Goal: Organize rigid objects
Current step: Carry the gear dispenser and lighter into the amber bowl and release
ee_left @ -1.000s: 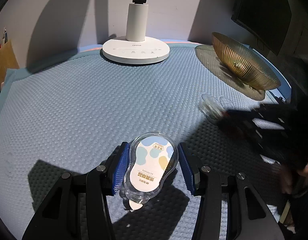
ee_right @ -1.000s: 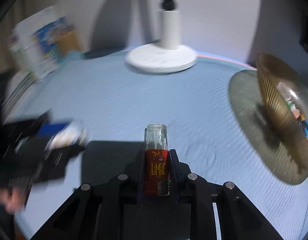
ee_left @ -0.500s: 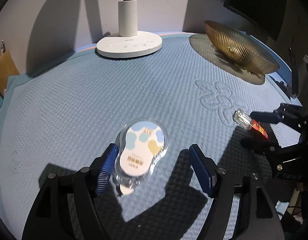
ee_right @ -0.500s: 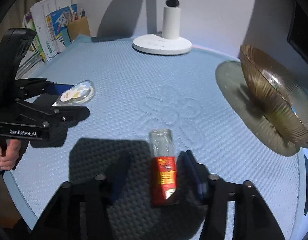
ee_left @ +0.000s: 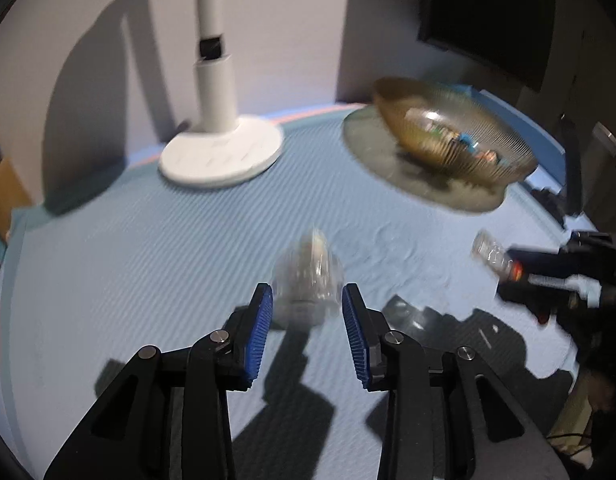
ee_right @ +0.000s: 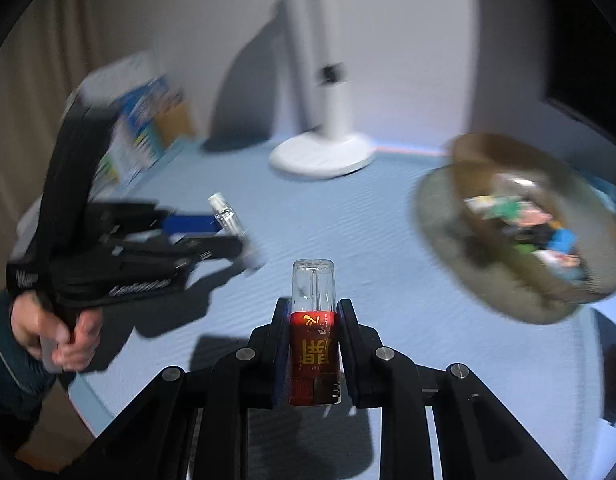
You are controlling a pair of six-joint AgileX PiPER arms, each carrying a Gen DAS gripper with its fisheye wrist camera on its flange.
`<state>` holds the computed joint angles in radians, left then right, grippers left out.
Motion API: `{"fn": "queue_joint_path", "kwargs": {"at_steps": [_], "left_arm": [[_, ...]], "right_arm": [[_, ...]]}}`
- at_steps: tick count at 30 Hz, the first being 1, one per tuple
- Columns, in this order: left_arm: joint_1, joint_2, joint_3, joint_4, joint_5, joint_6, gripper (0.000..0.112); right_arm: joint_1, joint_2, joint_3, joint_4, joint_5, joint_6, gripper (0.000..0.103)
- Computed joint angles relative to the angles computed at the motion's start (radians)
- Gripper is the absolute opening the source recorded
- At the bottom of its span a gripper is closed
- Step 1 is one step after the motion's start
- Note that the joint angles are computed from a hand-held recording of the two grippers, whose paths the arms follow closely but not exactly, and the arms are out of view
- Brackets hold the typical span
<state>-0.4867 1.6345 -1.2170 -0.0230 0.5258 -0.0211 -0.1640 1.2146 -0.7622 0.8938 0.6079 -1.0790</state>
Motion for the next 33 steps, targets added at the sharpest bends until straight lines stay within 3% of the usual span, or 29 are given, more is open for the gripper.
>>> {"fn": "queue_joint_path", "kwargs": {"at_steps": [1,5,8,9,10,11,12,13,16,18,20,21,24,28,33], "left_arm": [[-0.006,0.009,-0.029,-0.027,0.009,0.018,0.011],[-0.052,0.066,-0.201,-0.062,0.048,0.040,0.011],[-0.088,0.144,-0.357,-0.005,0.110,0.017,0.013],[-0.075,0.163,-0.386,-0.040,0.140,0.043,0.020],[-0.059,0.178,-0.405,-0.076,0.170,0.066,0.045],[-0.041,0.188,-0.412,-0.103,0.200,0.077,0.064],[-0.018,0.192,-0.389,-0.127,0.215,0.076,0.100],[-0.007,0.176,-0.344,-0.142,0.198,0.071,0.102],[0.018,0.159,-0.213,-0.191,0.148,0.077,0.101],[-0.018,0.175,-0.184,-0.080,0.143,0.006,0.096],[-0.052,0.204,-0.188,0.011,0.168,-0.045,0.081],[-0.065,0.214,-0.181,0.036,0.169,-0.061,0.068],[-0.092,0.191,-0.144,0.112,0.119,-0.108,0.046],[-0.109,0.148,-0.156,0.100,0.063,-0.108,0.046],[-0.152,0.198,-0.400,0.039,0.093,-0.056,0.046]], "right_arm": [[-0.060,-0.002,-0.016,0.023,0.037,-0.026,0.022],[-0.291,-0.002,-0.106,0.082,0.107,-0.064,0.022],[-0.419,0.056,-0.187,0.085,0.175,-0.043,0.022],[-0.445,0.073,-0.207,0.095,0.203,-0.042,0.022],[-0.486,0.093,-0.212,0.128,0.258,-0.073,0.022],[-0.492,0.104,-0.210,0.144,0.278,-0.087,0.022],[-0.507,0.107,-0.192,0.165,0.302,-0.121,0.022],[-0.514,0.102,-0.174,0.172,0.311,-0.141,0.022],[-0.464,0.120,-0.127,0.165,0.277,-0.156,0.022],[-0.432,0.134,-0.103,0.158,0.260,-0.160,0.022],[-0.410,0.146,-0.091,0.156,0.233,-0.165,0.022],[-0.406,0.144,-0.087,0.157,0.226,-0.171,0.022],[-0.420,0.121,-0.077,0.174,0.229,-0.200,0.022],[-0.469,0.091,-0.116,0.198,0.239,-0.188,0.022],[-0.512,0.123,-0.257,0.183,0.171,-0.049,0.022]]}}
